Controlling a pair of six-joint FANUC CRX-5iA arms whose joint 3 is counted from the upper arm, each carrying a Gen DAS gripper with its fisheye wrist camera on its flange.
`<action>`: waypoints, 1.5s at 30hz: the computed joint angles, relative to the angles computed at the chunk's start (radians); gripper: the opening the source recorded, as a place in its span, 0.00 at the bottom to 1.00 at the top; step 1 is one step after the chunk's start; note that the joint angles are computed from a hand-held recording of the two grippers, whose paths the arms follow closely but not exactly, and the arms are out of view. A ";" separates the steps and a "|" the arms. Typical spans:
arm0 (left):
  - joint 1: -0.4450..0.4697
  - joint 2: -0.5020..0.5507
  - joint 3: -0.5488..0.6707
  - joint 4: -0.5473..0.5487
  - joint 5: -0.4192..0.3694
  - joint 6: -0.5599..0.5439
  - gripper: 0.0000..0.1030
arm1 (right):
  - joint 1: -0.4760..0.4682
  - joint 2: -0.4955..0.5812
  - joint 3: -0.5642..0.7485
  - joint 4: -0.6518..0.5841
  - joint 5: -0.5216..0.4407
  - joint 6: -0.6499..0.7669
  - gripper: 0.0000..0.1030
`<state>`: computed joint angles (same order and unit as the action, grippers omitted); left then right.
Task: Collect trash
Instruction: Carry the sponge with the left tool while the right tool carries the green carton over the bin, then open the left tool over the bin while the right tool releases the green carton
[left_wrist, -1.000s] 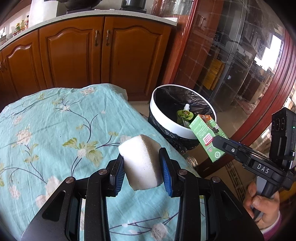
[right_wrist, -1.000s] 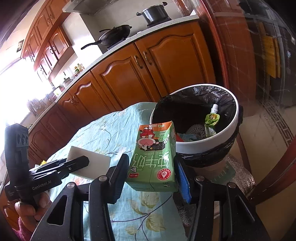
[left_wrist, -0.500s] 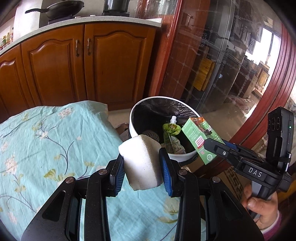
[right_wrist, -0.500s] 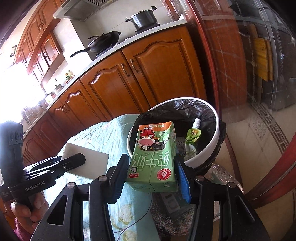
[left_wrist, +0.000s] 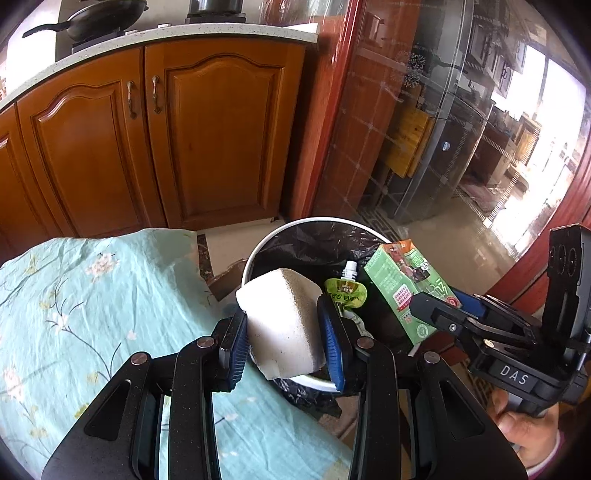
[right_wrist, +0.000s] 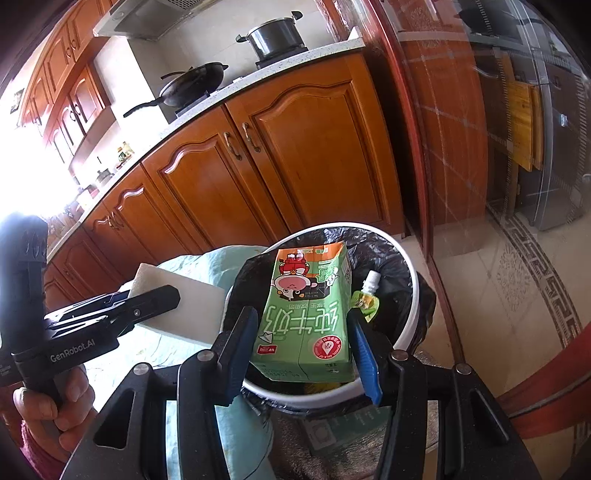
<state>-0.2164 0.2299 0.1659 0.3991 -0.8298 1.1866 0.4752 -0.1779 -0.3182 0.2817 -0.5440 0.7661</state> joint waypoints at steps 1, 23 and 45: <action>-0.004 0.013 0.016 -0.006 -0.007 0.005 0.32 | -0.005 0.006 0.008 -0.006 -0.004 0.009 0.49; -0.048 0.149 0.182 -0.107 -0.098 0.092 0.32 | -0.070 0.116 0.125 -0.135 -0.063 0.166 0.49; -0.055 0.168 0.207 -0.124 -0.121 0.101 0.37 | -0.090 0.134 0.149 -0.186 -0.076 0.211 0.51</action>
<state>-0.2709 0.3976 0.3733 0.2750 -0.9510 1.2880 0.3852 -0.0441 -0.1691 0.0955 -0.6204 0.9773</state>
